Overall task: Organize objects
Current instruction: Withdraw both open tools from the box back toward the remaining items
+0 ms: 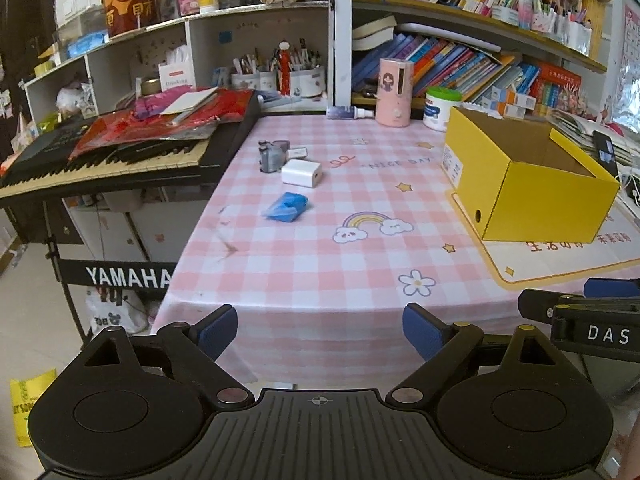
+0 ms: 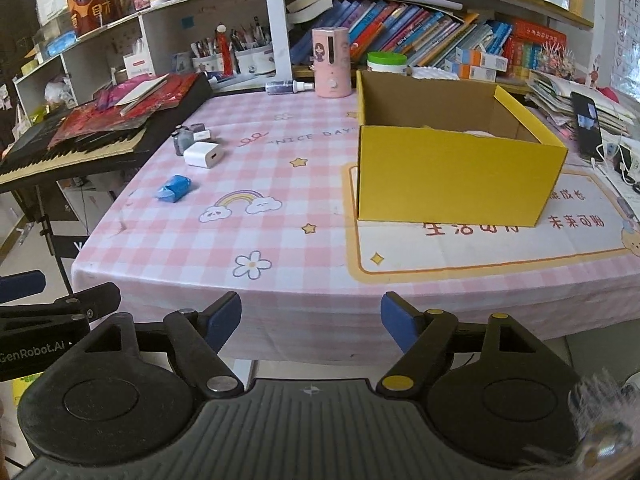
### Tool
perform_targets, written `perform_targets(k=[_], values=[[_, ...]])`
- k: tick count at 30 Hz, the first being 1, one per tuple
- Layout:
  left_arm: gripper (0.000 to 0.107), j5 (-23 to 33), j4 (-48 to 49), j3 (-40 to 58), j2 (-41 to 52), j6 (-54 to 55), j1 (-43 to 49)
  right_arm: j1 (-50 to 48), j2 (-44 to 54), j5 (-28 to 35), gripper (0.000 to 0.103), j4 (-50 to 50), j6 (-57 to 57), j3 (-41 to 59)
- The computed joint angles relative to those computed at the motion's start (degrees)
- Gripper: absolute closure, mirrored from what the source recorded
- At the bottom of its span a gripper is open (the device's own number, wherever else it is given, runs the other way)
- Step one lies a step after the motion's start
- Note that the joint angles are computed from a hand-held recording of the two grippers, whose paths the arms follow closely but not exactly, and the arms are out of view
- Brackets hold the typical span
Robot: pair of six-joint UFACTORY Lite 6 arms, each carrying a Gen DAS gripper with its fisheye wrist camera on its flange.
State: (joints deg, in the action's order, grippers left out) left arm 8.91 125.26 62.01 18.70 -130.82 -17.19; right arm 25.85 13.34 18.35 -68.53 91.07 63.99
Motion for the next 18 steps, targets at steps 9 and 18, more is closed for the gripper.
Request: perform_targets(k=[9,18], values=[[0.015,0.3,11.1,-0.5,-1.0,-9.5,2.2,2.3,1.6,1.9,0.026,-1.7,1.2,3.1],[0.015,-1.3,19.2,0.2,-0.2,-17.3,3.5,3.2,4.0,2.6,0.026,1.4,-3.1,6.7]])
